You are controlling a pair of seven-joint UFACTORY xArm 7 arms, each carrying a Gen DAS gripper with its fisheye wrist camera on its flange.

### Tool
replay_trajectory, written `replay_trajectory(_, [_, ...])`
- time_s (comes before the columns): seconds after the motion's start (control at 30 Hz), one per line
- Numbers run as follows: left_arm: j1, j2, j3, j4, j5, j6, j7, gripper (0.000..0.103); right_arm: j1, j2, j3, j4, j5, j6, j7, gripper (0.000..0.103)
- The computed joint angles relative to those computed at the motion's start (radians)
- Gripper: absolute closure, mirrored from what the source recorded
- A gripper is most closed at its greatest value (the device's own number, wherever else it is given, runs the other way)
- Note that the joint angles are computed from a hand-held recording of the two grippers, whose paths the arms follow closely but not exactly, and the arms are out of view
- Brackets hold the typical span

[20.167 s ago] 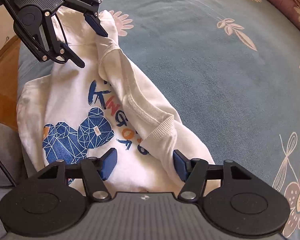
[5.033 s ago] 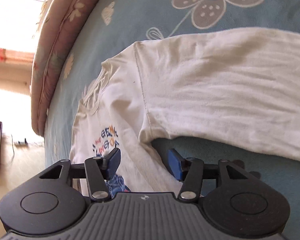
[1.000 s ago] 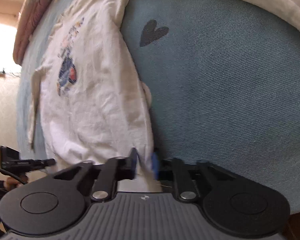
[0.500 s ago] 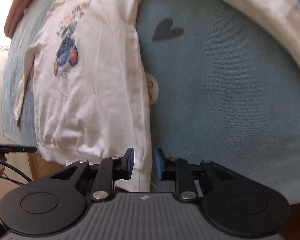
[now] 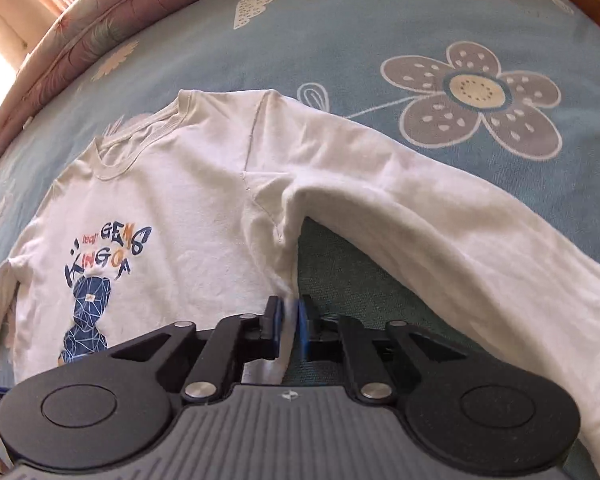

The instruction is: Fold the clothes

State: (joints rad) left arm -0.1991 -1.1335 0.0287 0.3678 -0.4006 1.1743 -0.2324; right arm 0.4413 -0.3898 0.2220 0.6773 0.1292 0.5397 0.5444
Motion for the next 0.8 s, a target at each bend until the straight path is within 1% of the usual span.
replay_trajectory(0.03, [-0.007,0.009,-0.012,0.012,0.022,0.003,0.02,0.074,-0.03,0.003,0.037,0.019,-0.072,0.03,0.026,0.096])
replay_trajectory(0.07, [-0.015,0.02,-0.022,0.023,0.044,0.007,0.041,0.071,-0.047,0.006,0.055,0.033,-0.118,0.05,0.043,0.096])
replay_trajectory(0.13, [-0.027,0.05,-0.031,0.039,0.084,0.02,0.087,0.067,-0.063,0.013,0.059,0.047,-0.162,0.066,0.064,0.096])
replay_trajectory(0.2, [-0.034,0.066,-0.038,0.053,0.117,0.049,0.124,0.066,-0.071,0.014,0.06,0.061,-0.194,0.084,0.074,0.094])
replay_trajectory(0.27, [-0.041,0.061,-0.055,0.067,0.139,0.071,0.149,0.067,-0.037,-0.024,0.043,0.057,-0.165,0.103,0.042,0.089])
replay_trajectory(0.3, [-0.045,0.054,-0.065,0.073,0.148,0.075,0.16,0.067,-0.019,-0.046,0.036,0.054,-0.145,0.113,0.023,0.084])
replay_trajectory(0.33, [-0.054,0.041,-0.075,0.071,0.154,0.063,0.178,0.067,0.004,-0.069,0.027,0.048,-0.118,0.119,-0.001,0.081])
replay_trajectory(0.4, [-0.094,0.025,-0.096,0.06,0.16,0.017,0.236,0.067,0.074,-0.096,0.014,0.031,-0.049,0.107,-0.081,0.065])
replay_trajectory(0.5, [-0.175,0.022,-0.135,0.033,0.189,-0.029,0.355,0.066,0.164,-0.074,0.028,0.032,0.0,0.115,-0.224,0.058])
replay_trajectory(0.53, [-0.194,0.0,-0.144,0.018,0.212,-0.014,0.392,0.065,0.182,-0.063,0.038,0.034,0.006,0.124,-0.261,0.058])
replay_trajectory(0.6, [-0.21,-0.097,-0.151,-0.02,0.253,0.048,0.436,0.058,0.208,-0.079,0.059,0.013,0.0,0.174,-0.32,0.056])
replay_trajectory(0.63, [-0.199,-0.132,-0.139,-0.018,0.263,0.114,0.434,0.053,0.221,-0.106,0.064,-0.008,0.004,0.207,-0.342,0.054])
replay_trajectory(0.67, [-0.188,-0.164,-0.13,-0.014,0.27,0.181,0.433,0.05,0.234,-0.147,0.065,-0.035,0.015,0.243,-0.357,0.045])
replay_trajectory(0.7, [-0.178,-0.191,-0.126,-0.006,0.271,0.247,0.429,0.049,0.248,-0.193,0.062,-0.063,0.03,0.278,-0.369,0.036])
replay_trajectory(0.73, [-0.168,-0.208,-0.126,0.007,0.277,0.31,0.428,0.048,0.258,-0.233,0.06,-0.079,0.042,0.322,-0.377,0.032])
replay_trajectory(0.77, [-0.158,-0.2,-0.135,0.03,0.286,0.359,0.431,0.05,0.263,-0.261,0.064,-0.082,0.046,0.374,-0.382,0.029])
replay_trajectory(0.8, [-0.151,-0.184,-0.141,0.052,0.283,0.379,0.434,0.052,0.266,-0.276,0.069,-0.079,0.05,0.401,-0.388,0.029])
